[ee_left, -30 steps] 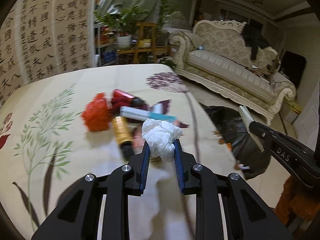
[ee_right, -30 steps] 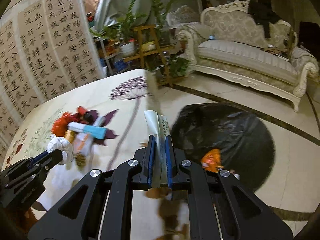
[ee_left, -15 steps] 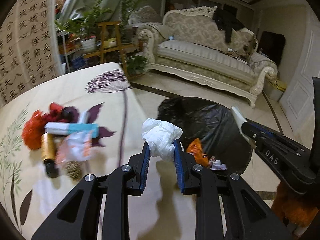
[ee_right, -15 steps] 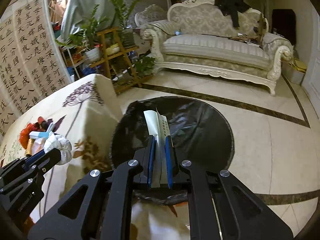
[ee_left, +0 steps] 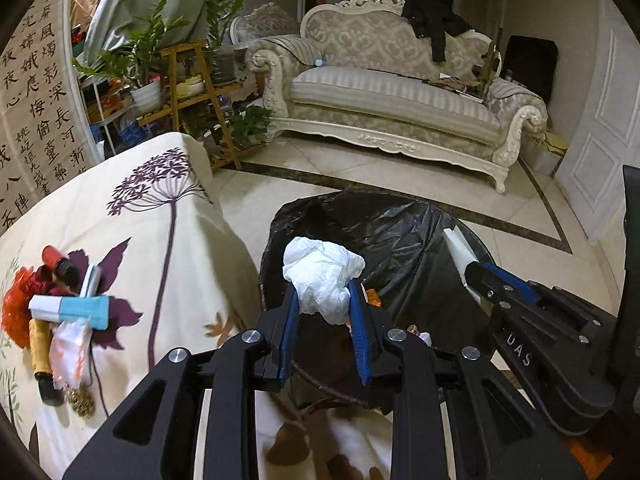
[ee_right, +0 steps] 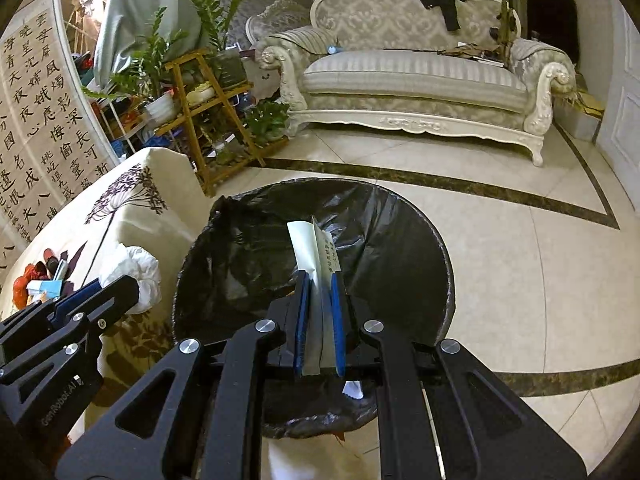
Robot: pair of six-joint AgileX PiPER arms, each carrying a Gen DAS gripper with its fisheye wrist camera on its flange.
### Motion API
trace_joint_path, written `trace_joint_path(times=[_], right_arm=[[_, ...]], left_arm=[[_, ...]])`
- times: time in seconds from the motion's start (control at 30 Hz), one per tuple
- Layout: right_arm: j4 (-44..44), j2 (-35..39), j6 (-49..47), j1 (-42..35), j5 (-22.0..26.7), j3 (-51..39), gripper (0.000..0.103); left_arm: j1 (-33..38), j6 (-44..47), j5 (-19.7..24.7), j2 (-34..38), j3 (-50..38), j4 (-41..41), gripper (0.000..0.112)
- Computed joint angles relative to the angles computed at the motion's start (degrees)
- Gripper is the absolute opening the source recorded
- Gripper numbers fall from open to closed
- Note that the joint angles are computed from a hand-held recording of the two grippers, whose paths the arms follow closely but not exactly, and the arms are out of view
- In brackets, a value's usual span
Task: Collect trash
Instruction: 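Carry the tissue and sachet over the black bin and open both grippers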
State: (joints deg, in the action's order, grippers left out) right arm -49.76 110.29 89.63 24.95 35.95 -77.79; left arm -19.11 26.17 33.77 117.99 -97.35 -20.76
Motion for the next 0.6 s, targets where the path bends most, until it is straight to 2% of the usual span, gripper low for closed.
trace_joint_path(times=[0.13, 0.2, 0.27, 0.33, 0.4, 0.47, 0.6], right_arm=[[0.39, 0.21, -0.14, -0.79, -1.18, 0.13, 0.015], [0.44, 0.07, -0.35, -1.05, -1.39, 0.30, 0.015], [0.14, 0.04, -0.01, -0.94, -0.87, 0.19, 0.024], [-0.54, -0.54, 1.00, -0.60, -0.04, 0.42, 0.027], [-1.42, -1.24, 1.99, -0.03, 1.05, 0.65, 0.033], [-3.19, -2.08, 3.54, 0.88, 2.58, 0.92, 0.052], [-5.93, -3.15, 5.59, 3.03, 5.70, 0.53, 0.072]], left_arm=[[-0.44, -1.67, 0.91, 1.00, -1.79, 1.74, 0.030], [-0.65, -2.04, 0.40, 0.72, -1.30, 2.11, 0.040], [-0.84, -2.49, -0.62, 0.21, -0.45, 2.40, 0.050], [-0.75, -2.45, -1.49, -0.50, 0.56, 2.40, 0.052], [-0.73, -3.30, -1.59, -0.79, 0.73, 3.19, 0.060], [-0.16, -3.66, -1.75, -1.51, 1.53, 3.22, 0.063], [1.81, -2.02, -2.60, -3.98, 4.41, 1.40, 0.072]])
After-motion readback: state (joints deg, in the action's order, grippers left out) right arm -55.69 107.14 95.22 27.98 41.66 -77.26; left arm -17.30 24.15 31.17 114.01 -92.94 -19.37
